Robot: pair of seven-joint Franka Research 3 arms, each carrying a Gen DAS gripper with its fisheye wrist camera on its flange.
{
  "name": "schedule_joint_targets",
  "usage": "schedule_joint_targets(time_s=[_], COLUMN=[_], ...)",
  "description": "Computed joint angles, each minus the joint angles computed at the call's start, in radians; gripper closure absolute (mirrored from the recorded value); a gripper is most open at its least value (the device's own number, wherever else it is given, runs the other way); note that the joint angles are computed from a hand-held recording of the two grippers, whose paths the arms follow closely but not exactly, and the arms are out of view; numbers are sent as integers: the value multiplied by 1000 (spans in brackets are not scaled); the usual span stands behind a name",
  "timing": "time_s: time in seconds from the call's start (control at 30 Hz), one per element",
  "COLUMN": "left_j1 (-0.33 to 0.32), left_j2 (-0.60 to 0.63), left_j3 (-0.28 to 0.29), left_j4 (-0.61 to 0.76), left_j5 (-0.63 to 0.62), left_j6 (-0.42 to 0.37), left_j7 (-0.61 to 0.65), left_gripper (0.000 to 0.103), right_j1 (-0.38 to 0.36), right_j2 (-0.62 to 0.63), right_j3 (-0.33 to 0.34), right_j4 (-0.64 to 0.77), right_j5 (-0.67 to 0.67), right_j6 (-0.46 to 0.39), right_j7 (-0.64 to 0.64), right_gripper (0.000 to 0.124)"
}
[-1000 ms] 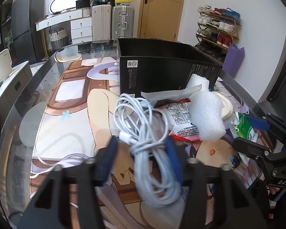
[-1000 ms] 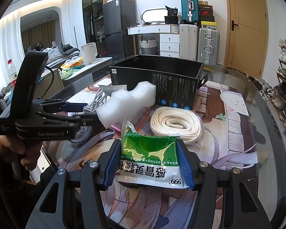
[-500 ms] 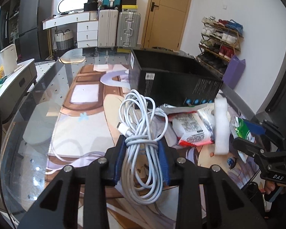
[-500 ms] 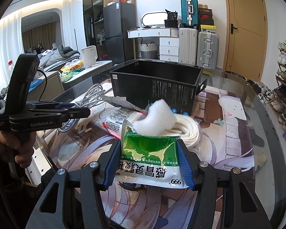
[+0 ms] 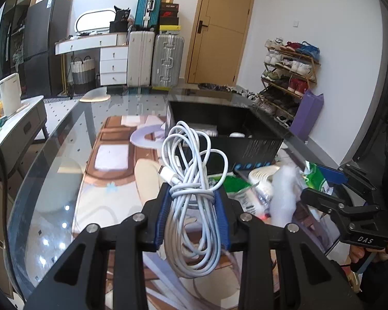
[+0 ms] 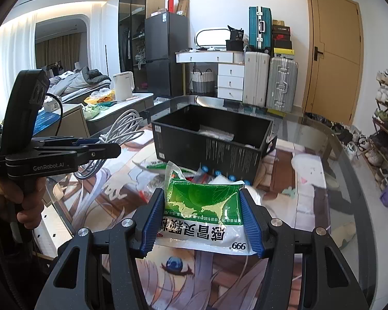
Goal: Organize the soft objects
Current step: 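Carry the white cable and green packet over the black box with both grippers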
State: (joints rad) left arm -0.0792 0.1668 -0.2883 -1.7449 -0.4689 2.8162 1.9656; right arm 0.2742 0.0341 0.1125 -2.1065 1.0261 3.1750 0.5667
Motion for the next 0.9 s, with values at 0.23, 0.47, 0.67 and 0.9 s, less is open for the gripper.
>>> schedule_joint_targets(time_s=[0.23,0.47,0.67,0.9], left_j1=[-2,5,-7,2], left_j2=[22,68,124,182], left_j3=[-13,-40,-43,-66], left_j4=[44,108,181,257], left_j5=[5,31,101,159], left_j6=[30,27,28,23], left_j7=[22,40,-16,-51], left_gripper=[71,71,71,71], right_j1=[-13,-29,-53,-75], right_j2=[14,38,62,100], right_j3=[2,6,20,29], right_j4=[50,99,145,201], right_j5=[-1,-38,-36,-73], right_j6=[-14,-23,-34,-44], right_j7=[-18,-5,-18,14], right_gripper=[66,66,66,66])
